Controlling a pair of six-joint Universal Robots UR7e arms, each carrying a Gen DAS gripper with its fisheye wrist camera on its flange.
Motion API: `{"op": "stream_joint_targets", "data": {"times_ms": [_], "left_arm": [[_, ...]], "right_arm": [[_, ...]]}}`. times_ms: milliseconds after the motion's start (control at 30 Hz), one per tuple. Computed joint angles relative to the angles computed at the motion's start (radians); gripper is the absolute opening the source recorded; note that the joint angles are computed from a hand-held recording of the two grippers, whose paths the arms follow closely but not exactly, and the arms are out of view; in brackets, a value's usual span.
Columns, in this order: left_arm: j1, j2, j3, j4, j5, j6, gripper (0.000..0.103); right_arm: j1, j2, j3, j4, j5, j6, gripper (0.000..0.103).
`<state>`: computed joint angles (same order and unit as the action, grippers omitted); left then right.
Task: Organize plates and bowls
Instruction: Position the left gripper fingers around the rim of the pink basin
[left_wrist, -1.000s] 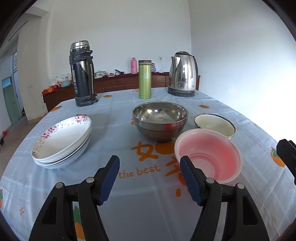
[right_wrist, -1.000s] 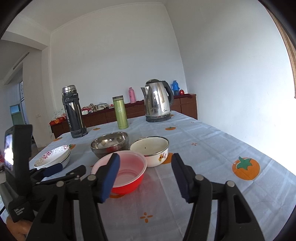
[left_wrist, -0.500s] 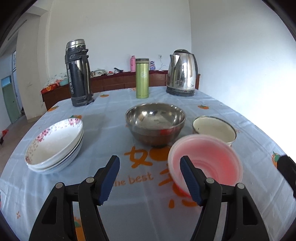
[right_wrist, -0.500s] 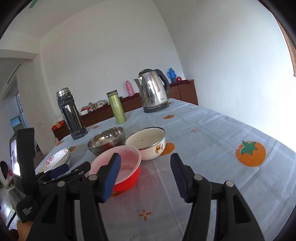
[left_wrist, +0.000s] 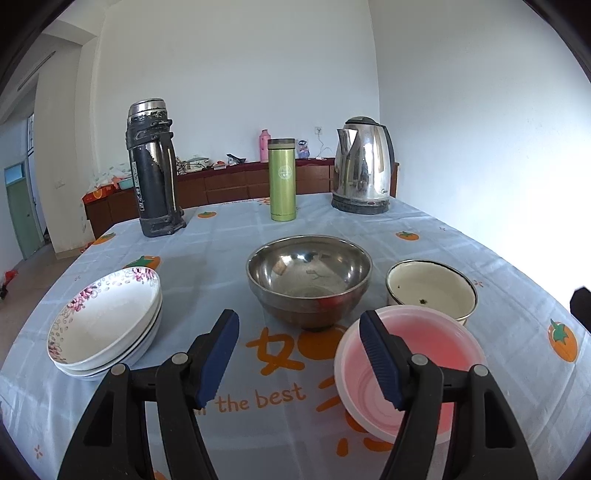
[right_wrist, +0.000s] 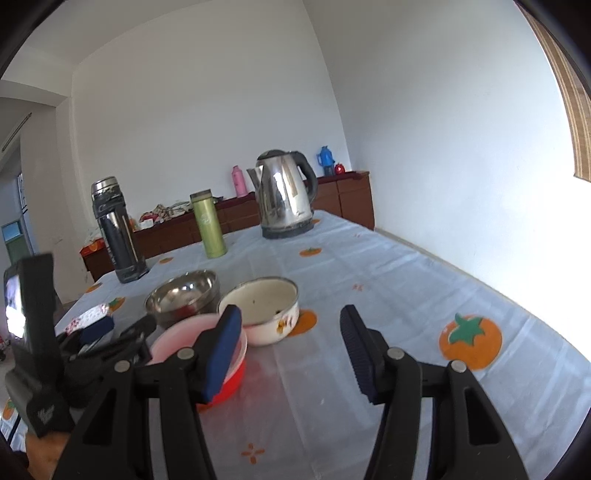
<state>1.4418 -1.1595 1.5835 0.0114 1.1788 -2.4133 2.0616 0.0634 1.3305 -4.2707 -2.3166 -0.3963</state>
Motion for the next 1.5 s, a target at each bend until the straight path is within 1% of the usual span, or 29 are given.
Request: {"op": "stream_joint_targets", "data": {"times_ms": [200,333,500,567,633,700,767,900,1033,1167,1267,1500], "left_arm": [[0.004,-0.008,0.004,-0.01,0.001,-0.005,0.07],[0.007,-0.003,-0.009,0.007,0.003,-0.016,0.07],[0.006,-0.006,-0.006,-0.002,0.0,0.003,0.07],[0.012,-0.001,-0.023,0.017,-0.002,-0.009,0.07],[0.019,0.008,-0.047,0.047,-0.007,-0.035,0.07],[0.024,0.013,-0.064,0.056,-0.023,-0.051,0.07],[0.028,0.018,-0.076,0.065,-0.026,-0.06,0.07],[0.033,0.03,-0.1,0.121,-0.006,-0.09,0.07],[0.03,0.031,-0.091,0.109,-0.019,-0.073,0.07],[0.031,0.036,-0.096,0.12,-0.014,-0.079,0.07],[0.03,0.04,-0.095,0.125,-0.009,-0.071,0.07],[0.022,0.06,-0.104,0.166,0.004,-0.067,0.07]], "right_arm": [[0.01,0.051,-0.097,0.008,-0.015,-0.064,0.057],[0.012,0.054,-0.107,0.043,-0.013,-0.062,0.057],[0.014,0.049,-0.11,0.014,0.015,-0.082,0.057],[0.011,0.053,-0.12,0.009,0.017,-0.091,0.058],[0.003,0.055,-0.114,0.007,0.024,-0.08,0.058],[-0.004,0.06,-0.114,0.011,0.022,-0.07,0.061],[-0.013,0.052,-0.098,0.037,0.025,-0.035,0.062],[-0.026,0.031,-0.061,0.069,0.052,0.023,0.062],[-0.034,0.023,-0.052,0.087,0.055,0.039,0.062],[-0.047,0.002,-0.024,0.127,0.068,0.102,0.062],[-0.053,-0.008,-0.006,0.153,0.079,0.13,0.063],[-0.05,-0.002,-0.021,0.24,0.105,0.124,0.063]]}}
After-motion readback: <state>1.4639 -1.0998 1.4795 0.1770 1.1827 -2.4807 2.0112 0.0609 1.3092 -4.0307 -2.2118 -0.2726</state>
